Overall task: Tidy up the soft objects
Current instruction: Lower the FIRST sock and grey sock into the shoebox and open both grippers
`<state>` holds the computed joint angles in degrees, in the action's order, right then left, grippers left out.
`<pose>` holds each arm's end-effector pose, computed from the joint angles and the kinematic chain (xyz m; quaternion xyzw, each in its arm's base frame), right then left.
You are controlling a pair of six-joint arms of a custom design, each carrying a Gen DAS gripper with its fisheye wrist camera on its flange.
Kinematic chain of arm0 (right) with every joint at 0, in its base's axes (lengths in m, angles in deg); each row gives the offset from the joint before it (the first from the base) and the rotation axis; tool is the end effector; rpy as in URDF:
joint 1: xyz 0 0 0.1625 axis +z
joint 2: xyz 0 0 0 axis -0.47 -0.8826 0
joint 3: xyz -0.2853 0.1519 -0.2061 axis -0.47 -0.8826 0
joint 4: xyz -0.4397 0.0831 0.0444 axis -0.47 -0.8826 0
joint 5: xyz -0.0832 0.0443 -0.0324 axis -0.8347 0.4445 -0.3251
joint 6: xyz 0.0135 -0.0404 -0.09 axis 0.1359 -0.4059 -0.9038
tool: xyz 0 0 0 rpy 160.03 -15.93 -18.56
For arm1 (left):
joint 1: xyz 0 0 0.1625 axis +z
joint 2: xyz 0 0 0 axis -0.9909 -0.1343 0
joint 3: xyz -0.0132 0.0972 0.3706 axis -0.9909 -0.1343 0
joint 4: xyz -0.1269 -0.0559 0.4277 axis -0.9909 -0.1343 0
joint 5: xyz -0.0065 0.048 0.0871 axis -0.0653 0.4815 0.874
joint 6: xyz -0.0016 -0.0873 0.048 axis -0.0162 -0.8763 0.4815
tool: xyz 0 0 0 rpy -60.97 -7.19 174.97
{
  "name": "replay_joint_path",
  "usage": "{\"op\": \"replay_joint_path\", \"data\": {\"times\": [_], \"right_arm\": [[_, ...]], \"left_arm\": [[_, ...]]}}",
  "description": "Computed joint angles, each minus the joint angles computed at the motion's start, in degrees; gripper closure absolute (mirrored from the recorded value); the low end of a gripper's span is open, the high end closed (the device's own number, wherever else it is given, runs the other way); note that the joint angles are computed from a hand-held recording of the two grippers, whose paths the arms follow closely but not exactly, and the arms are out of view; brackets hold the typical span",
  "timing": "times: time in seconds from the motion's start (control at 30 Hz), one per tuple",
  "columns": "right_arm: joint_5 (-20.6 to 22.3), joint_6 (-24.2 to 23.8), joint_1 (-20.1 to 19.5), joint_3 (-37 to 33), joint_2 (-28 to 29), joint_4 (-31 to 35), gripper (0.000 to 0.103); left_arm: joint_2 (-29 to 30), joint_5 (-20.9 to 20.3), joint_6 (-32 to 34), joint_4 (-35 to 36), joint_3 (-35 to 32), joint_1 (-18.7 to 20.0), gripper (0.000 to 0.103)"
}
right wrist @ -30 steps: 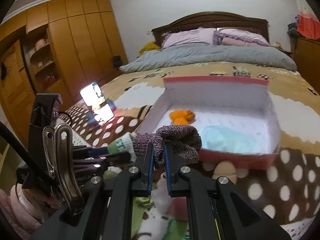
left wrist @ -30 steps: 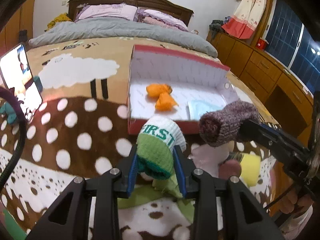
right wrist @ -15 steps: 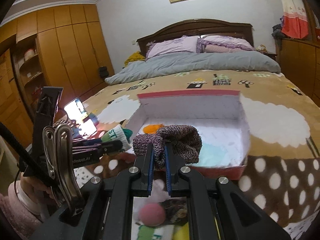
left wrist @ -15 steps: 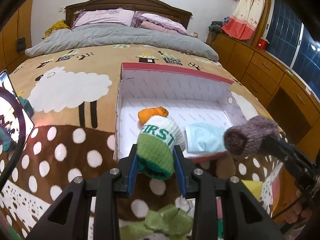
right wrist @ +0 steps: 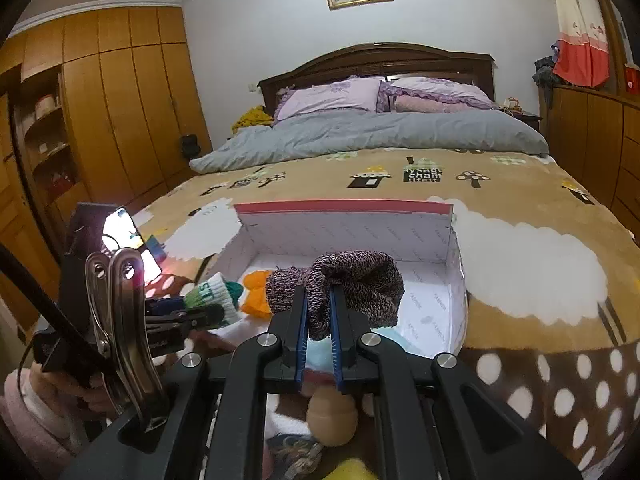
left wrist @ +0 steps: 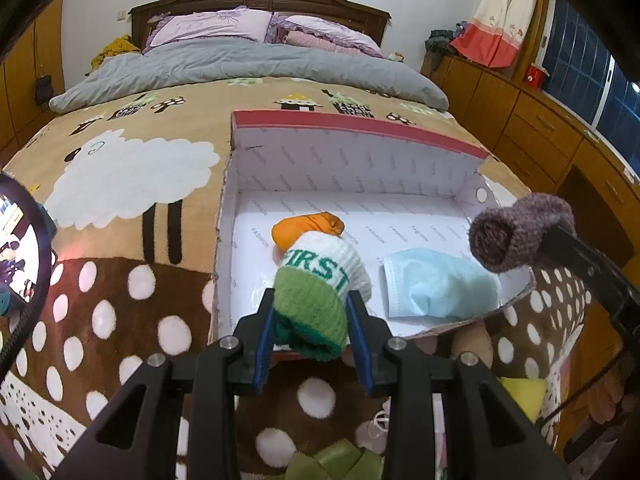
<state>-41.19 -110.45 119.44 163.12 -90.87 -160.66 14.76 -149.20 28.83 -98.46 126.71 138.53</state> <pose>0.1048 -0.4914 0.1569 0.1031 -0.8061 0.4975 0.3036 -0.1949 -0.6019 0.1287 0.3816 0.8899 -0.1807 0.1726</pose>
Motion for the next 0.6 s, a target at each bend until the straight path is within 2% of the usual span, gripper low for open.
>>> {"op": "replay_joint_path", "data": {"times": [0.4, 0.6], "right_arm": [[-0.2, -0.3, -3.7, -4.1, 1.1, 2.6, 0.092], [-0.2, 0.5, -5.7, -5.3, 1.5, 4.8, 0.092]], "left_arm": [[3.5, 2.0, -0.4, 0.8, -2.1, 0.5, 0.068], [4.0, 2.9, 1.2, -1.5, -1.3, 0.1, 0.067]]}}
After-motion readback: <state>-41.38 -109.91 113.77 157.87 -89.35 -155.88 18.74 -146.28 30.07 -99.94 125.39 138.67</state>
